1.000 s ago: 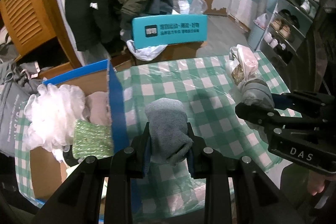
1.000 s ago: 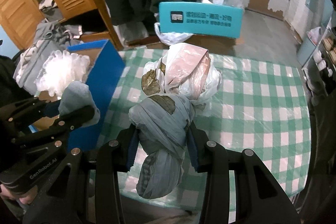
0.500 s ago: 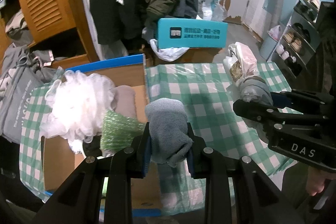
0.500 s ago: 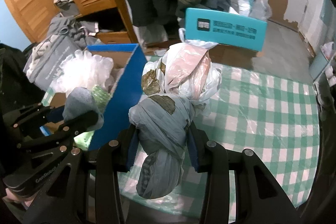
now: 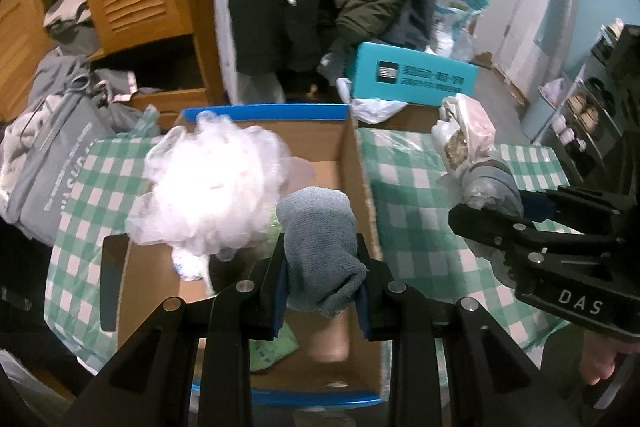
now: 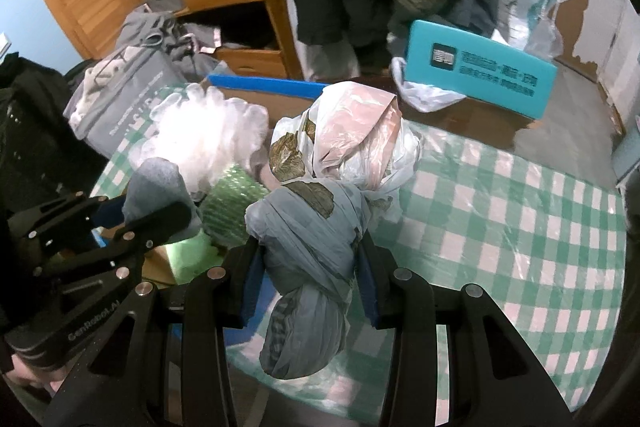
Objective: Organize soft objects
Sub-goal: 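Carry the grey sock and wrapped bundle over the cardboard box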
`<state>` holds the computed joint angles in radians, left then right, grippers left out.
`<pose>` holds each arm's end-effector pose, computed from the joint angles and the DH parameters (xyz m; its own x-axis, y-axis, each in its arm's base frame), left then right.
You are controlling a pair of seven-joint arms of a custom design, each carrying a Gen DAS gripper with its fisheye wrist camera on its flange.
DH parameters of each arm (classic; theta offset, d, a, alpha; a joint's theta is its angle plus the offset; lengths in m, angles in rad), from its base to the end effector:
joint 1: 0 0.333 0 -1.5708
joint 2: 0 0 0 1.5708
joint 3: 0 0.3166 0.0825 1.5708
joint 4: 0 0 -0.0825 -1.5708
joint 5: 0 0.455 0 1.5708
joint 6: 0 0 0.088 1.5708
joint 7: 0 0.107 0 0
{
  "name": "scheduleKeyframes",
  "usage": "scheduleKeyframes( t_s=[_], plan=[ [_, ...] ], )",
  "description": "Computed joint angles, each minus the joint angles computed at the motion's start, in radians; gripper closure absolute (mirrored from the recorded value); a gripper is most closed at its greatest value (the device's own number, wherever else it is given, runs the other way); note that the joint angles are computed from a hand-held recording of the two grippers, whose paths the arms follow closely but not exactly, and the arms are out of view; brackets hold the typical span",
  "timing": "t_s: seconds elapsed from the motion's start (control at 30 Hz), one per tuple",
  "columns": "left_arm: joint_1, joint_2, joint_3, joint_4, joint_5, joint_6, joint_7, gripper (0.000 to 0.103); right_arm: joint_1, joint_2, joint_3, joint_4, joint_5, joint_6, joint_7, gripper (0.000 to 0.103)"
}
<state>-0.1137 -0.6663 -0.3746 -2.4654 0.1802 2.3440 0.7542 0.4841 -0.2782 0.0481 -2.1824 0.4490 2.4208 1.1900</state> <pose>0.4115 -0.2309 0.5435 0.2310 -0.9716 0.0506 -0.7823 -0.2164 -0.5841 0.4970 0.2969 0.5398 0.6430 -0.7363 -0.2108 -0.7026 -0.4575 -0.5449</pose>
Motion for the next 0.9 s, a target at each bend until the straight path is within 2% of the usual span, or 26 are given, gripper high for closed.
scheduleKeyframes(
  t_s=[0.57,0.9],
  plan=[
    [0.028,-0.116,0.053,-0.14,-0.059,-0.044,-0.01,0.075,0.037,0.13,0.067,0.118,0.021,-0.062,0.011,0.063],
    [0.044,-0.138,0.057,-0.171,-0.085,-0.051,-0.004,0.071,0.037,0.171,0.097,0.142,0.003,-0.084,0.04,0.063]
  ],
)
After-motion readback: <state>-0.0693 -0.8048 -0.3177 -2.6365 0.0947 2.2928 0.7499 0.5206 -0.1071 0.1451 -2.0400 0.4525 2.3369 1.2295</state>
